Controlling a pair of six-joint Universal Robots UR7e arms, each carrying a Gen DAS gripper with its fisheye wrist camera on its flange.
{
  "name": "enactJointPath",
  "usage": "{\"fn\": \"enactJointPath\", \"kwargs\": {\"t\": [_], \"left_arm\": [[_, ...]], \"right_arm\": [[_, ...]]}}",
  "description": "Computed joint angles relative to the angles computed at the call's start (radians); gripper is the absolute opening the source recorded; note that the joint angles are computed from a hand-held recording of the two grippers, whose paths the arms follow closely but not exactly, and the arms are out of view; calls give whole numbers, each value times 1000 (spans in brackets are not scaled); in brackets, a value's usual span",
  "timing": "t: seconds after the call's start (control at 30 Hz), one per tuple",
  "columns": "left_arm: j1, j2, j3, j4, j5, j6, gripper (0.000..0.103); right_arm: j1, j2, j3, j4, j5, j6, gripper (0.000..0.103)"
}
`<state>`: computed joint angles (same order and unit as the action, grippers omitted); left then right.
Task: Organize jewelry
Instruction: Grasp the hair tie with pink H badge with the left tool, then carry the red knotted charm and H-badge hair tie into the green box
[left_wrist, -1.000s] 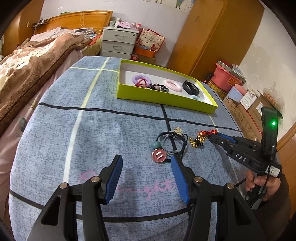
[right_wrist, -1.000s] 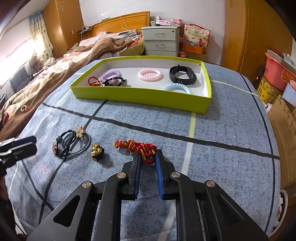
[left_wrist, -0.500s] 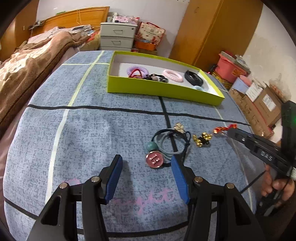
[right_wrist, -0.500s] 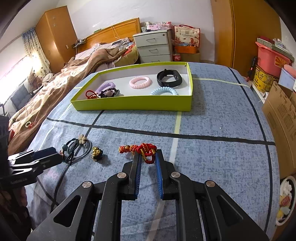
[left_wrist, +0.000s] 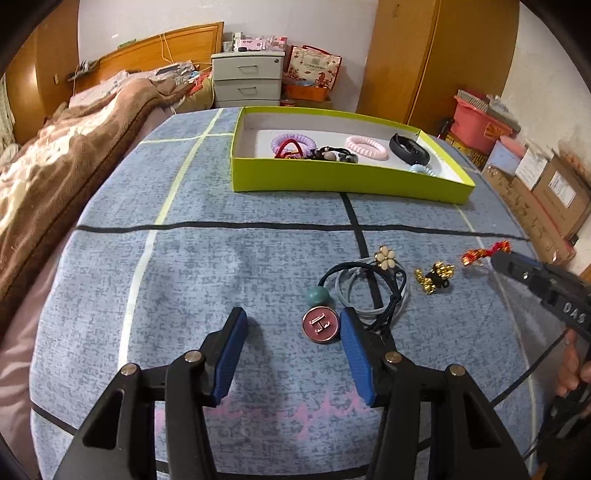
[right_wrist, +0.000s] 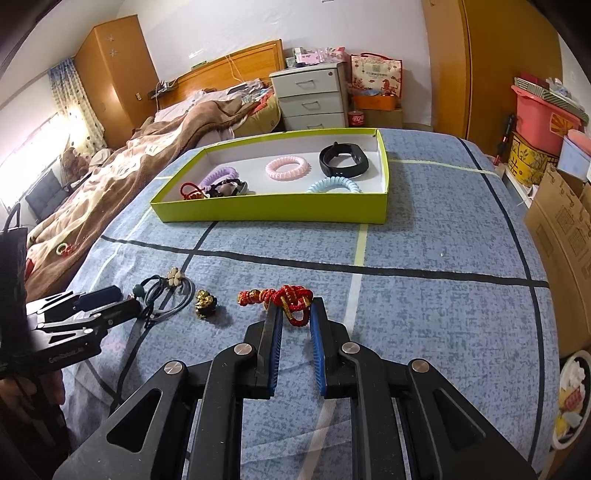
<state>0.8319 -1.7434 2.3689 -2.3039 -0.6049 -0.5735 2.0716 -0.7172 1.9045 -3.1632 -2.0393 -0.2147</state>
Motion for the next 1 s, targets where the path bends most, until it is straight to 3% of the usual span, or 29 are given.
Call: {"fn": "enactJointPath", "kwargs": {"t": [0.1, 0.3, 0.43, 1.0], "left_arm": [[4, 12, -6, -2, 6, 11, 51], [5, 26, -11, -19, 8, 35, 37], [5, 25, -9, -33, -5, 52, 21], [-1, -9, 4, -81, -37, 78, 21]], "right_arm": [[-1, -5, 9, -7, 5, 2, 16], [0, -8, 12, -9, 5, 1, 16], [1, -7, 11, -10, 4, 4, 16], [4, -13, 20, -21, 8, 14, 16]]}}
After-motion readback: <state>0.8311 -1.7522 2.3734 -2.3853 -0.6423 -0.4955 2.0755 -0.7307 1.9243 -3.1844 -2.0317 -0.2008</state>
